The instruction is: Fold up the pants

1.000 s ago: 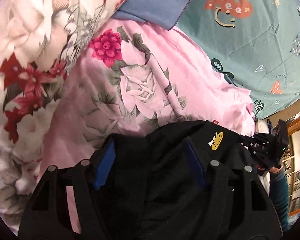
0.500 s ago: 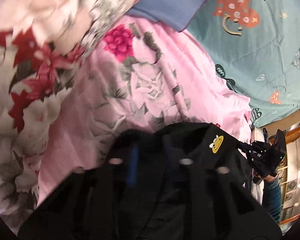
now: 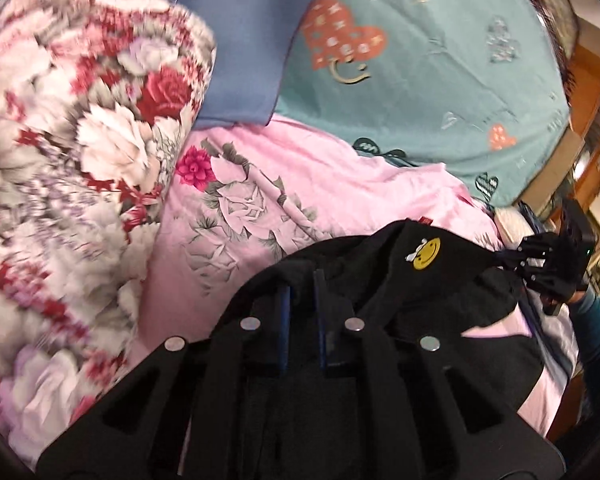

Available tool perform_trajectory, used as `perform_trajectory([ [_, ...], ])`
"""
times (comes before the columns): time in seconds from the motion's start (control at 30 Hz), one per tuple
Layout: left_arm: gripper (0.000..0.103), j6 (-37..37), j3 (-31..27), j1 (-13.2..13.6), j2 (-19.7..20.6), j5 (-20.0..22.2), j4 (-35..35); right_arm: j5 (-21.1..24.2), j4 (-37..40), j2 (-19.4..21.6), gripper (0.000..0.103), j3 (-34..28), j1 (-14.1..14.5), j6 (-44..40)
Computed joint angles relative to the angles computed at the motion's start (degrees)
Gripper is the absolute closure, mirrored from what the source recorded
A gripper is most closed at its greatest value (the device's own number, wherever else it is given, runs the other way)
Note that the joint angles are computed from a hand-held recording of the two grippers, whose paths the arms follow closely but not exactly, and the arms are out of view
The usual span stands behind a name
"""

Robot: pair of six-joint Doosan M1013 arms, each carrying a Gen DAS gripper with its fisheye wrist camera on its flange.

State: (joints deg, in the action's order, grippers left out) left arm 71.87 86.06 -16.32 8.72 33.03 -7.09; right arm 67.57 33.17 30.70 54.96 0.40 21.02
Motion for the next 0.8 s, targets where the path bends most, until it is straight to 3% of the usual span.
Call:
perform_trajectory([
  [0.2, 0.093, -1.24, 6.9, -3.47, -6.55, -1.1, 6.87, 1.07, 5.06, -8.18, 0.101, 11.98, -1.6, -10.28],
  [0.37, 0.092, -7.11, 12.35, -5.32, -10.14, 0.26, 11.62, 3.95, 7.17, -13.43, 0.101, 21.76, -2.58, -15.67],
  [0.57, 0.089, -15.18, 14.29, -5.13, -10.22, 7.47, 14.54, 7.39, 4.9, -16.16, 0.101, 29.04, -1.42, -18.46],
  [0.8, 0.089, -20.21, 14.41, -5.54, -11.18, 9.87, 17.9, 8.51, 3.89, -17.06, 0.101, 31.1, -0.72, -17.81],
])
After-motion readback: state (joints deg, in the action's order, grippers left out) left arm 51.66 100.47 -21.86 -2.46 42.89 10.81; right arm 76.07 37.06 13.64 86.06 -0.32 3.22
